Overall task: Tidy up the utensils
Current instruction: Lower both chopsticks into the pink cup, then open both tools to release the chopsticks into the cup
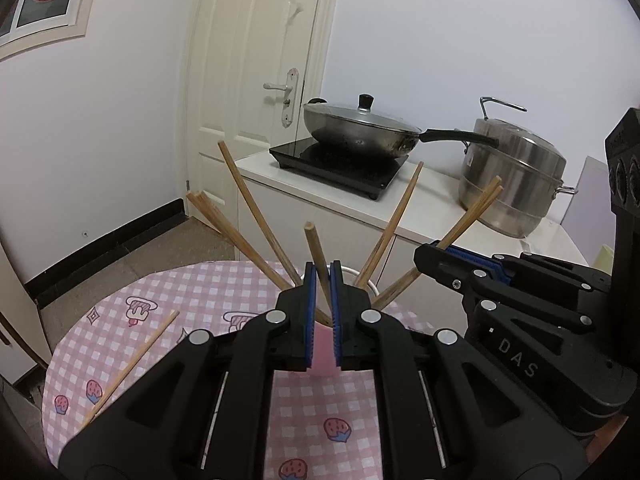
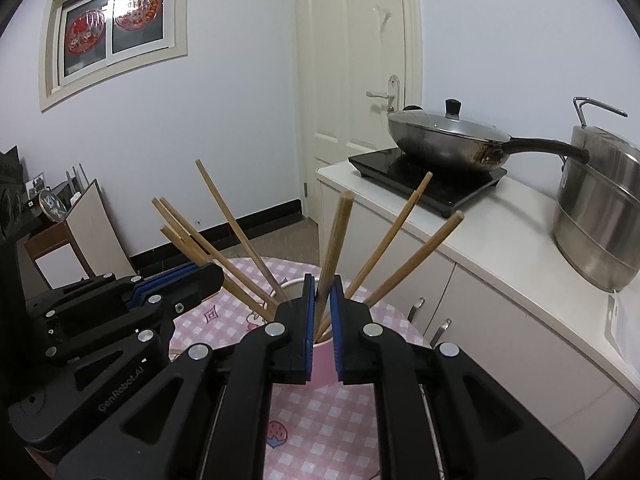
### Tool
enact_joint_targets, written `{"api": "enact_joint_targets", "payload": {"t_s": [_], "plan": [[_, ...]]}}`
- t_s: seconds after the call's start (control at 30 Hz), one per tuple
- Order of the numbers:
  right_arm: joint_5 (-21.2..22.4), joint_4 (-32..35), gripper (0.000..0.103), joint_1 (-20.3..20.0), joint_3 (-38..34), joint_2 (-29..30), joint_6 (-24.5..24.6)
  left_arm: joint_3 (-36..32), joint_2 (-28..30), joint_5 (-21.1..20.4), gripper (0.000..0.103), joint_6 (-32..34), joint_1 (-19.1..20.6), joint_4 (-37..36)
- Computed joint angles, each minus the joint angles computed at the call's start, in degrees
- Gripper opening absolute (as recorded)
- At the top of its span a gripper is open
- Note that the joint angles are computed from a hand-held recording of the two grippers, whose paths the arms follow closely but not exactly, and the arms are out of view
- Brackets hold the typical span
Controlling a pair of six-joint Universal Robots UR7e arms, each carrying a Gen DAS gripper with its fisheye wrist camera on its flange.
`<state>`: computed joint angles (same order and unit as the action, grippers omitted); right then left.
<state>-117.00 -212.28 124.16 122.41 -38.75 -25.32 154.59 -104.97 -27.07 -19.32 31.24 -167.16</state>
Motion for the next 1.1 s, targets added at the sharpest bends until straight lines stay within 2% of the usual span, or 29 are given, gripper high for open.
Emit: {"api": "enact_joint_targets", "payload": {"t_s": [0.17, 0.3, 0.5, 0.73, 0.93, 1.0, 1.07, 1.1], "plan": [[0.10, -0.03, 0.008, -0.05, 0.54, -0.31, 0.59, 0.34, -1.42, 0.18, 0.008, -0.29, -0.76, 1.15], [0.40, -0.08, 0.008, 0.08, 1.15, -0.77, 0.92, 0.12, -3.84, 0.30, 0.008, -2.39, -1.62, 5.57], [0.47, -1.17, 0.019, 0.78, 2.35, -1.45, 1.23, -0.27, -7.58, 0.85, 0.008, -6.72, -3.44, 14.20], [0.35, -2.59, 0.027, 1.84, 4.07, -2.83, 1.97, -1.04, -14.60, 2.65, 0.008, -16.01, -8.06, 32.33], [0.05, -3.78, 0.031, 3.11, 5.54, -4.10, 2.68, -2.88, -21.48, 3.95, 0.008, -28.12, -13.20, 53.11], [-0.01, -4.19, 0.032, 3.59, 6.06, -4.59, 2.88, -3.39, -23.18, 3.80, 0.008, -30.71, -14.55, 57.41], [-0.30, -4.42, 0.032, 4.17, 6.55, -4.98, 3.19, -4.08, -24.96, 3.60, 0.012, -34.31, -16.20, 62.86], [-0.46, -4.63, 0.033, 4.48, 6.81, -5.16, 3.28, -4.33, -25.81, 3.55, 0.020, -35.91, -16.98, 65.17]]}}
